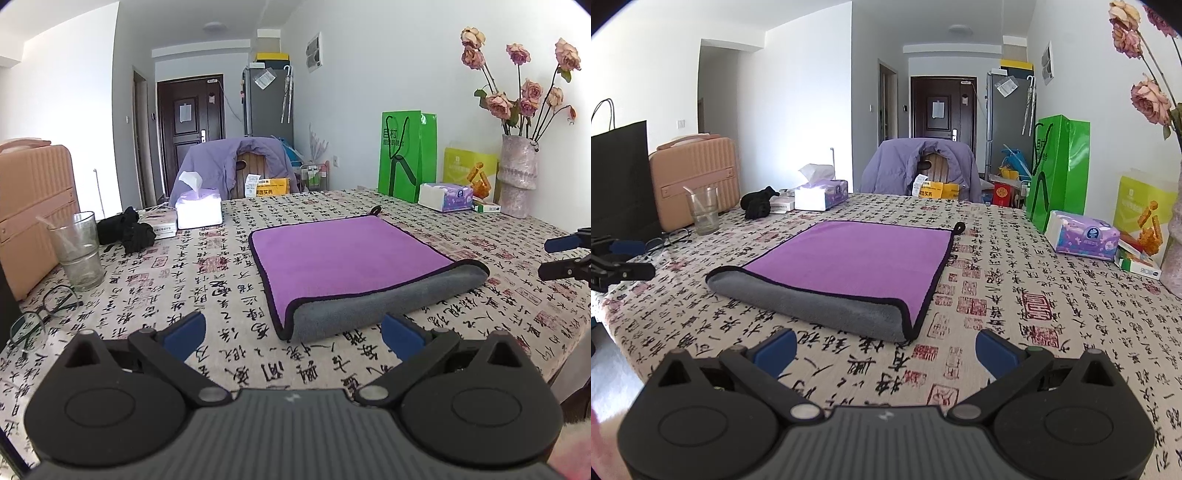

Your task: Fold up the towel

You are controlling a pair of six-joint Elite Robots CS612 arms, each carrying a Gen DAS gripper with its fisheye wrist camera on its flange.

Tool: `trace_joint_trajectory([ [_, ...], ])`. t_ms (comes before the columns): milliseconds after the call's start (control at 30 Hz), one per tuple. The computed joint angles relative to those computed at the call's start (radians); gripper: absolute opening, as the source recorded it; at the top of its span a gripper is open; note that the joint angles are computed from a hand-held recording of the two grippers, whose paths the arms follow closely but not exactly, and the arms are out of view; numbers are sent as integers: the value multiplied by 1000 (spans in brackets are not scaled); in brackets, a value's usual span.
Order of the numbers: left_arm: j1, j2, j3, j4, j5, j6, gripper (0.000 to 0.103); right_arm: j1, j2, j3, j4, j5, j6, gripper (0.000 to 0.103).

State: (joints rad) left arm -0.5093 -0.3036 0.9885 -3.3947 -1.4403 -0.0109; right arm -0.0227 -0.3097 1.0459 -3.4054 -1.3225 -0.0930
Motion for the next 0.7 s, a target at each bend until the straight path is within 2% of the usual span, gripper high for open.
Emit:
trace_joint_trajectory([
  [700,20,123,-289,233,-67,-1,103,-1,111,-274,238,37,-38,103],
])
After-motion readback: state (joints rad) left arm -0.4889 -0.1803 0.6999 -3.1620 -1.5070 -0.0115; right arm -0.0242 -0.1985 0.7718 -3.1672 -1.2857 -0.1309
